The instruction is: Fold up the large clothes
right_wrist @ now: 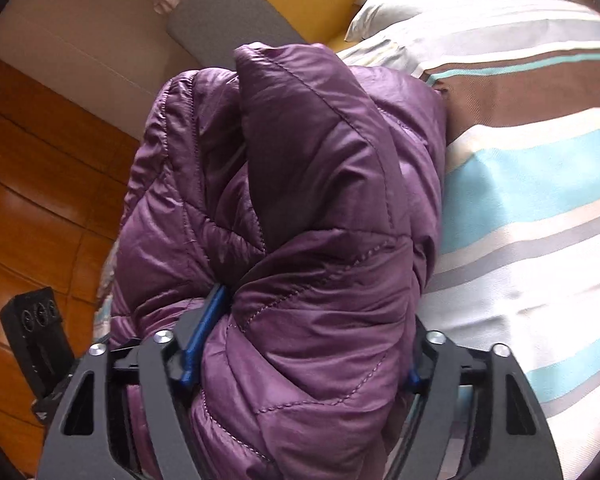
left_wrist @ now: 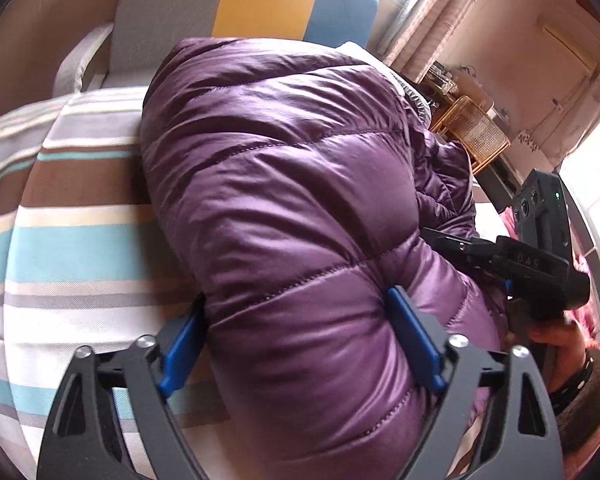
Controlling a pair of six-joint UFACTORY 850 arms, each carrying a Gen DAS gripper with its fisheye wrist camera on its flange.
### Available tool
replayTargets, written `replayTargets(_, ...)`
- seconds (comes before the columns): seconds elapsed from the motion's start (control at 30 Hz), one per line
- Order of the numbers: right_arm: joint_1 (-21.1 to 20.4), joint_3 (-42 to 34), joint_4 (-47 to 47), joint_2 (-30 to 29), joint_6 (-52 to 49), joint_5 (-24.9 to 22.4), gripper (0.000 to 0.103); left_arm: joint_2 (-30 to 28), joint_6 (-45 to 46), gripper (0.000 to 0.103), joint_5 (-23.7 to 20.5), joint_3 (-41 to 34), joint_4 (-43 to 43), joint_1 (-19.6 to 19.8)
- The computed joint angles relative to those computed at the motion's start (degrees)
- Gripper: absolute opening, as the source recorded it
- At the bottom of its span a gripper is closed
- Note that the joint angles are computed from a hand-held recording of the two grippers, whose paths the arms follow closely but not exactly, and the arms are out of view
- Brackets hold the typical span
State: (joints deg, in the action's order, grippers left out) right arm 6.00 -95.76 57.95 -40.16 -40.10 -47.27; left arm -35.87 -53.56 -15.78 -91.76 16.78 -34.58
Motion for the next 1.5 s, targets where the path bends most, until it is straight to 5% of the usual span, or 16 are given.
replayTargets(0.17, -0.03, 1.23, 3.55, 0.88, -4.61, -0.51, 0.045, 0.75, -7.15, 0.064, -2.39, -0.38, 10.59, -1.42)
replayTargets(0.33, 0.52, 5.14, 7.94, 3.89, -10.34, 2.27, 0.04, 1.5, -17.15, 0.052, -6.75, -1.21, 23.58, -3.82)
replayTargets(0.67, 0.02, 13.57, 21.32, 8.23, -21.77, 1.16, 0.037, 3.98, -22.58, 0.05, -12.77, -0.85, 35.96, -6.84)
replayTargets(1.5, -0.38, 19.69, 30.64, 10.5, -33.73, 0.99, 0.037, 14.98, -40.47, 0.05, -12.1, 13.08, 52.0, -9.46)
